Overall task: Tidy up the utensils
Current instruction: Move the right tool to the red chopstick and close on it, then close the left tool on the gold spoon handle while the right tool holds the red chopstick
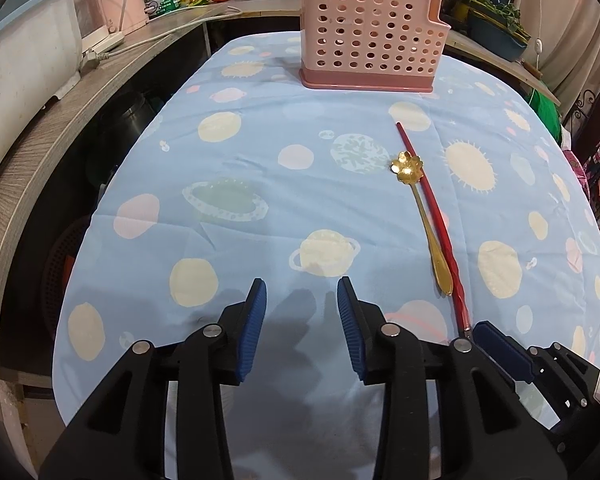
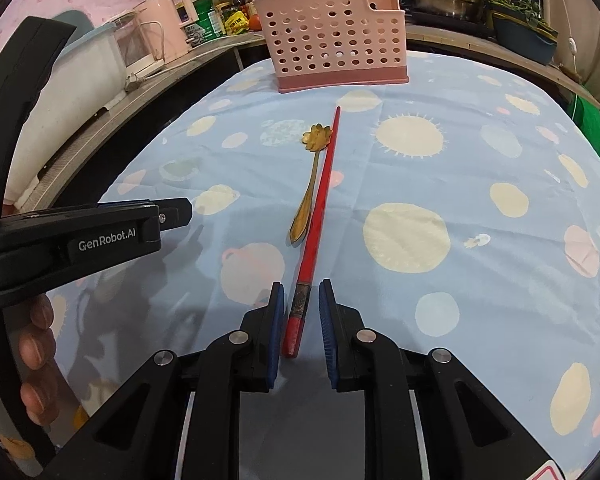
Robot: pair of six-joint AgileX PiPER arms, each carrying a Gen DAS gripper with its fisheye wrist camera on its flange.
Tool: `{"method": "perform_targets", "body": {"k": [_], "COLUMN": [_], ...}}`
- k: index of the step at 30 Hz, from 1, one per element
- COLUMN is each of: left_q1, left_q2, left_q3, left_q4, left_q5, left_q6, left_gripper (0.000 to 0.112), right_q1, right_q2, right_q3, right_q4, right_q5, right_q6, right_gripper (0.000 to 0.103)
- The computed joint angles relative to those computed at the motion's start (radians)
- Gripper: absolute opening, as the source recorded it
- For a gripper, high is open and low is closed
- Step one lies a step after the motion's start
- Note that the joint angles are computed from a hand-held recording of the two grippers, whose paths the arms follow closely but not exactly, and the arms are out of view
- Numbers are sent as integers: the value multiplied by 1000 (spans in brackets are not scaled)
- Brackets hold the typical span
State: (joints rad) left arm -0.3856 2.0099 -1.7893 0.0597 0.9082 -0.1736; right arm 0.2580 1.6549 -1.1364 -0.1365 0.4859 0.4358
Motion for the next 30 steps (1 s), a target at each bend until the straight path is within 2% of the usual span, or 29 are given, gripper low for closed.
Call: {"method": "perform_targets", "body": {"k": [3, 7, 11, 18, 25, 30], "left_q1": [0, -2, -9, -33, -65, -92], "left_q2": [2, 4, 6, 26, 51, 98], "left_q3": [-2, -5, -7, -37, -80, -154], "left_q4": [0, -1, -1, 0, -24, -69], "left_q5": [2, 4, 2, 20, 34, 71], "left_q6": [1, 3, 1, -3, 2, 8], "left_gripper": [36, 37, 43, 46, 59, 59], "right_q1": [-2, -21, -45, -119, -185, -211], "right_q2": [0, -6, -18, -41, -40, -37], "right_q3": [2, 11, 19, 23, 21, 20], "right_q4": [-23, -3, 9, 34, 124, 178], "right_q5": [0, -8, -9, -13, -21, -26], "right_q6": [22, 8, 2, -19, -106, -159], "right_gripper": [9, 7, 7, 7, 7, 7]}}
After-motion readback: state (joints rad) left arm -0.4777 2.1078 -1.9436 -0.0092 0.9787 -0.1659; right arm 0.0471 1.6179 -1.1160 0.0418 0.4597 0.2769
